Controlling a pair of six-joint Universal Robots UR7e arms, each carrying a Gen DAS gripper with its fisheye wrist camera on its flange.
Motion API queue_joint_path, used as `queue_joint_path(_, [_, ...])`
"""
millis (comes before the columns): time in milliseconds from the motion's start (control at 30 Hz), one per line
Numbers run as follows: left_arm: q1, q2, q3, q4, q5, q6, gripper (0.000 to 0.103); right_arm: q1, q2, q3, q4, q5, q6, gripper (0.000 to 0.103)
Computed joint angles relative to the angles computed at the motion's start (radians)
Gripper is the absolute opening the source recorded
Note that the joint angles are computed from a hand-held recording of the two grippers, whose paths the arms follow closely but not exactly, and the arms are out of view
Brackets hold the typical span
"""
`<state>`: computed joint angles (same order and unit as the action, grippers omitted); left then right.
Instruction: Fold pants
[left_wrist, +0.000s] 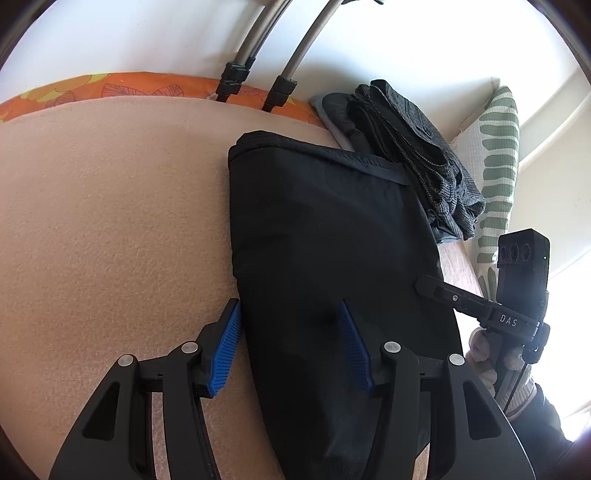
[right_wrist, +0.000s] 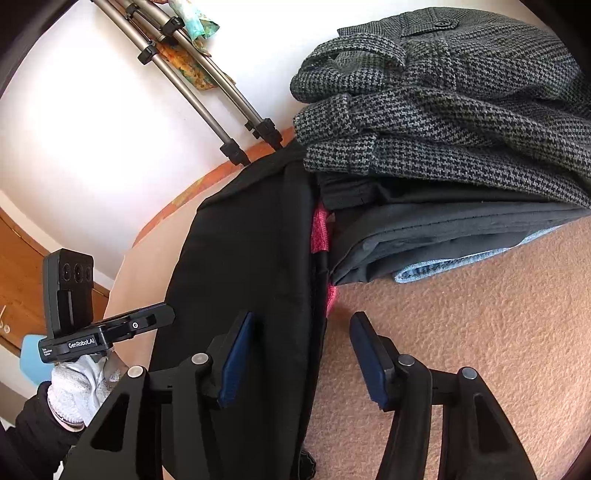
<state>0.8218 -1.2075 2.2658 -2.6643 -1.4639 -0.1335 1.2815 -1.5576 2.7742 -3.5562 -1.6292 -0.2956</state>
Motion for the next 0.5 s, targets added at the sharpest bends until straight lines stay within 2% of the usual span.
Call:
queue_joint_path(33, [0.005, 0.006, 0.000, -0.014, -0.010, -0.005, 0.052, -0.023, 0.003, 0.001, 0.019, 0.047, 0.004, 0.040])
queue_joint_path(67, [0.009, 0.009, 0.003, -0.031, -0.018, -0.005, 0.051, -0.027, 0.019, 0.004, -0.005, 0.062, 0.008, 0.040])
queue_joint_path(167, [0.004, 0.019, 0.015, -0.072, -0.019, 0.009, 0.051, -0.013, 0.049, -0.002, -0.017, 0.064, 0.002, 0.032])
queue_joint_path(200, [0.003, 0.021, 0.018, -0.082, -0.018, 0.006, 0.048, -0.020, 0.051, -0.002, -0.016, 0.080, 0.007, 0.026])
queue_joint_path(267, [0.010, 0.031, 0.011, -0.077, -0.027, -0.017, 0.033, -0.035, 0.068, 0.000, -0.032, 0.115, 0.023, 0.019])
queue_joint_path(300, [0.014, 0.032, 0.012, -0.089, -0.032, -0.028, 0.031, -0.032, 0.080, 0.001, -0.049, 0.118, 0.030, 0.016])
queue_joint_path(367, [0.013, 0.032, 0.014, -0.100, -0.031, -0.030, 0.023, 0.003, 0.101, -0.005, -0.077, 0.078, 0.040, 0.013])
queue_joint_path(500, [0.002, 0.016, 0.025, -0.114, -0.025, -0.024, 0.018, 0.086, 0.134, -0.022, -0.111, -0.021, 0.051, 0.011])
